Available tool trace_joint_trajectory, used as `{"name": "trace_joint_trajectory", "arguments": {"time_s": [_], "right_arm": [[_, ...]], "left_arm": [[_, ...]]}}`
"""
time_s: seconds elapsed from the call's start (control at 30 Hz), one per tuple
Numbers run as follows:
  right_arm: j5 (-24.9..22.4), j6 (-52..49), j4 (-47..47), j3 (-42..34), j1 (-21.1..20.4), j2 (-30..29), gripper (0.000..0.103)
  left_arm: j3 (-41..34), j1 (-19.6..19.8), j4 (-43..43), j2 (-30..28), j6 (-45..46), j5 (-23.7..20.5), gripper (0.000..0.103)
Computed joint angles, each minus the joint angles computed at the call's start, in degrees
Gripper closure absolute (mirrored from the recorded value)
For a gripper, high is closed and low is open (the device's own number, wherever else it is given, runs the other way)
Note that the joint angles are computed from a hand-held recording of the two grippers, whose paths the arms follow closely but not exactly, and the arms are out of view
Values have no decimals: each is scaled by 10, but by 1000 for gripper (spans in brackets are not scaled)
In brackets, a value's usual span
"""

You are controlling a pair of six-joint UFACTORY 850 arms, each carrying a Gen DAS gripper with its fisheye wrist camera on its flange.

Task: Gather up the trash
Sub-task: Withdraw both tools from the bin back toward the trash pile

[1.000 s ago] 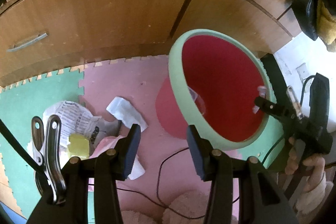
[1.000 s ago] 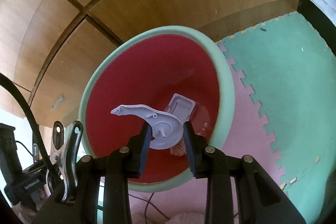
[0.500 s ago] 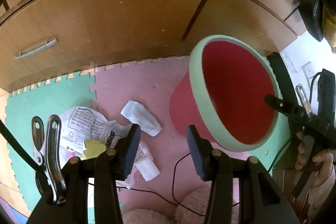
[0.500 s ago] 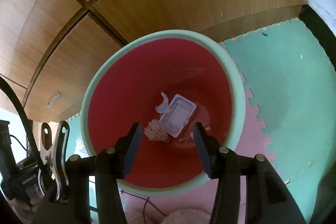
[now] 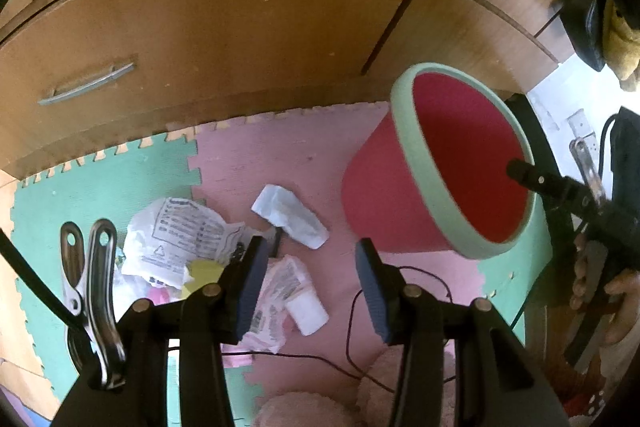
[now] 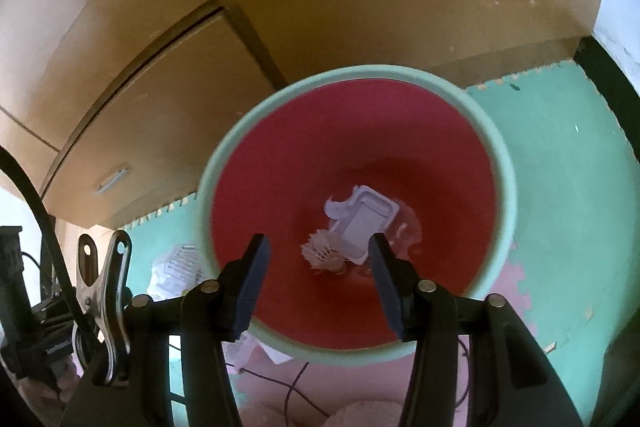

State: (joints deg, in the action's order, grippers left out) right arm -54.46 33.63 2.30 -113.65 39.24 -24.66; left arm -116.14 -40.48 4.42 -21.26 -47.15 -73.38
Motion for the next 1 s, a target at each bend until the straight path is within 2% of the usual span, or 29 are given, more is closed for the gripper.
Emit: {"name": "trace_joint_trajectory", "arguments": {"time_s": [0.33, 0.5, 0.63, 0.8, 1.0], "right_arm": [[-20, 11, -10, -84, 32, -60, 46], [-30, -13, -14, -124, 50, -88, 46], [-26, -45, -4, -119, 62, -91, 46], [38, -69, -14, -32, 80, -46, 43], [151, -18, -98, 98, 103, 33, 42]], "left_arm": [[155, 17, -12, 107, -22, 59, 55], [213, 22, -9, 141, -45, 81, 55], [255, 18, 1, 160, -71, 111, 55], [312, 2, 32, 188, -118, 153, 55], [364, -43, 93, 225, -189, 157, 55]]}}
